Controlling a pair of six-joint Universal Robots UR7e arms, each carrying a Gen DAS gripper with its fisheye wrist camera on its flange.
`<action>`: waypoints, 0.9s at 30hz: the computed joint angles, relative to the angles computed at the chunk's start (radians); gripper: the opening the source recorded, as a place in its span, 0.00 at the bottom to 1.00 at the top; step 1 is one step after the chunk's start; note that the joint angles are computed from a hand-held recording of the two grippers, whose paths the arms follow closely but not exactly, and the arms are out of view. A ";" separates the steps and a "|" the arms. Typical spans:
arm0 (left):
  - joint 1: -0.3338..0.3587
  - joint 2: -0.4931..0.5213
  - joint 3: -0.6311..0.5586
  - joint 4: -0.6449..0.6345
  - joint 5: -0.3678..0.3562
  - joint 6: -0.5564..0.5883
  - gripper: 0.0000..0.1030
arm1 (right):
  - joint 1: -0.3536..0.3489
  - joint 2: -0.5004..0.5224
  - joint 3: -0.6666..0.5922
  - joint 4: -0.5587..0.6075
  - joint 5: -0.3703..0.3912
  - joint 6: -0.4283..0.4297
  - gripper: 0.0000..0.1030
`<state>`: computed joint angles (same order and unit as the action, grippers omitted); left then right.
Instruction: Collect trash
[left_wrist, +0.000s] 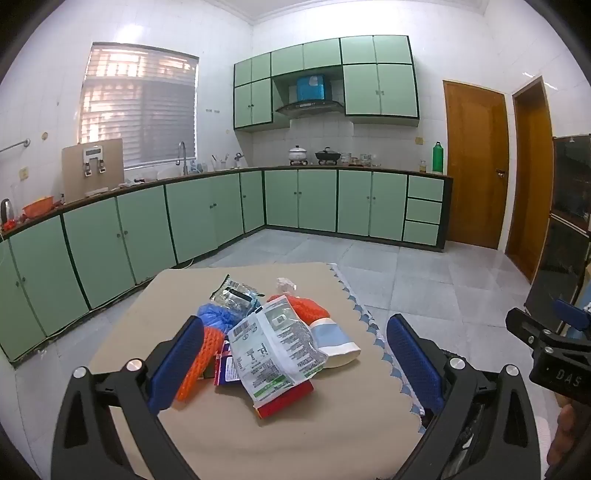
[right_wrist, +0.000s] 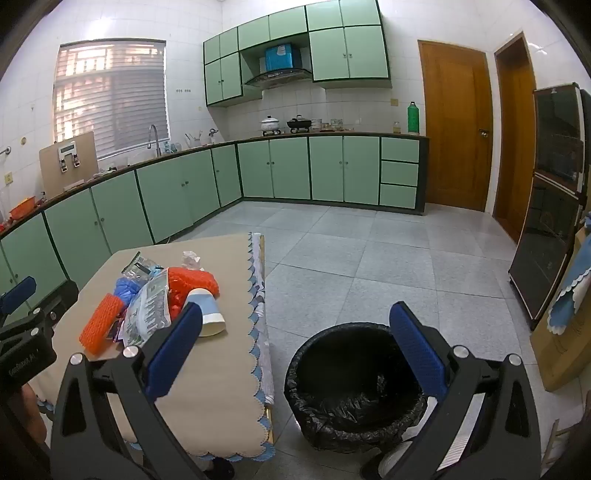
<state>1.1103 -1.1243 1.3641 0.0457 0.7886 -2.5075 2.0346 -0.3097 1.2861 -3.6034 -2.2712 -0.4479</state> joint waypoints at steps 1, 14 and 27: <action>-0.001 0.000 0.001 0.000 -0.001 0.001 0.94 | 0.000 0.000 0.001 -0.003 0.003 0.001 0.95; 0.003 -0.003 -0.007 0.020 -0.006 -0.018 0.94 | -0.001 -0.003 0.004 -0.003 0.005 0.004 0.95; 0.002 -0.001 -0.010 0.023 -0.009 -0.019 0.94 | 0.007 -0.001 -0.001 -0.002 0.003 0.006 0.95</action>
<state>1.1122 -1.1253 1.3543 0.0685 0.7793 -2.5263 2.0417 -0.3107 1.2848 -3.6054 -2.2687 -0.4423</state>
